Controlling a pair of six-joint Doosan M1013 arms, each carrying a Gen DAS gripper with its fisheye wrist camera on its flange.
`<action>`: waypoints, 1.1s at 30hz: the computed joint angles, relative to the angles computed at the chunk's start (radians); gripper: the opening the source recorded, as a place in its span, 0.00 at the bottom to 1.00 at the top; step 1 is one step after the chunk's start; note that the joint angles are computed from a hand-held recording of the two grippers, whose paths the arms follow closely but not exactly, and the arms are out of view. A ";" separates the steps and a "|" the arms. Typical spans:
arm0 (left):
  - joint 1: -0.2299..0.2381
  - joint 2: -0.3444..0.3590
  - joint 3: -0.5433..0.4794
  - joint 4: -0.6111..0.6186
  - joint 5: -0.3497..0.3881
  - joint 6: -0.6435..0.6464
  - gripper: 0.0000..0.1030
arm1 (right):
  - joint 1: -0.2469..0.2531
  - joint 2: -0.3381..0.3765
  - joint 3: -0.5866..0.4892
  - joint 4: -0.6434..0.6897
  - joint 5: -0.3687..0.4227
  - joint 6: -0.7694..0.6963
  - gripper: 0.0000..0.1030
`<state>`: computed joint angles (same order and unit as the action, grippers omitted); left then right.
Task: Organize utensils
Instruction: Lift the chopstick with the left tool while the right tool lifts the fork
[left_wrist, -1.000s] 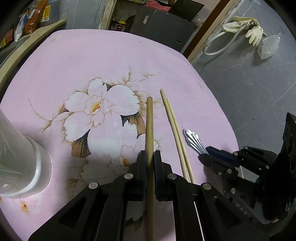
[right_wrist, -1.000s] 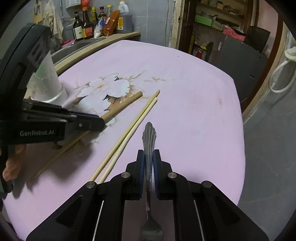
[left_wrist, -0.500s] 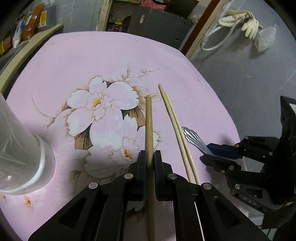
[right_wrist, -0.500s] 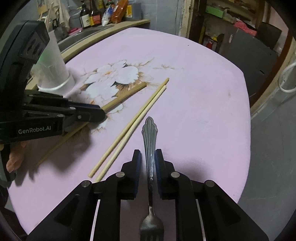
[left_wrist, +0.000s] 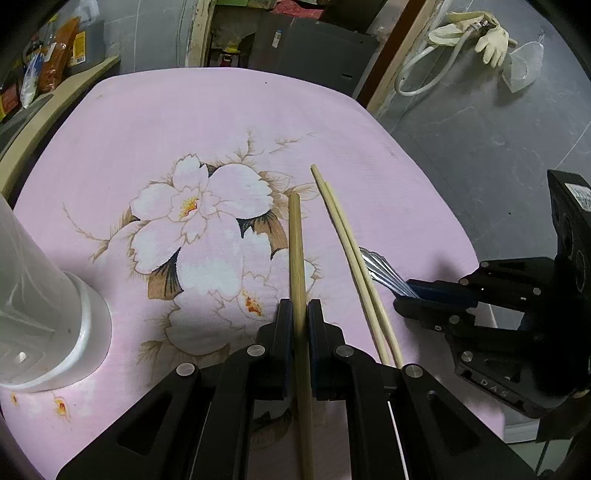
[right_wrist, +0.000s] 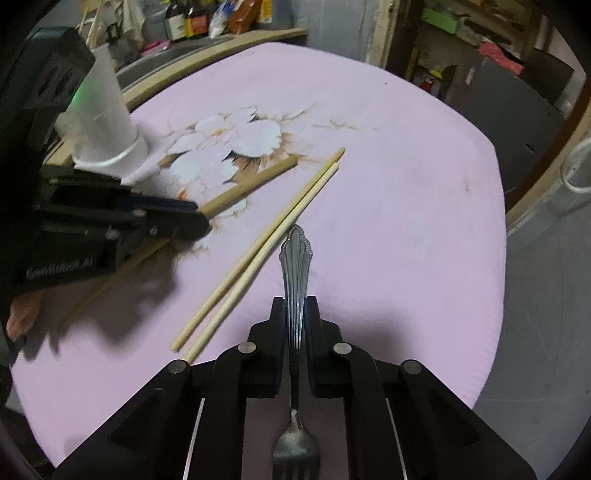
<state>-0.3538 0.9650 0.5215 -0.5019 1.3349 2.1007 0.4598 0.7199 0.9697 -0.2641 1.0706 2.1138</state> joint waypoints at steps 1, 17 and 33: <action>0.000 -0.002 0.005 -0.004 -0.004 -0.003 0.05 | 0.004 -0.003 0.006 -0.016 -0.008 0.009 0.06; 0.036 -0.143 0.281 -0.244 -0.238 0.162 0.05 | 0.082 -0.121 0.257 -0.561 -0.335 0.542 0.06; 0.058 -0.291 0.609 -0.834 -0.621 0.703 0.05 | 0.140 -0.113 0.295 -1.211 -0.342 1.099 0.06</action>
<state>-0.2958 0.6739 1.1304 -1.3364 0.7144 2.8042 0.5993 0.6071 1.2648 -1.4750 0.7289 3.2130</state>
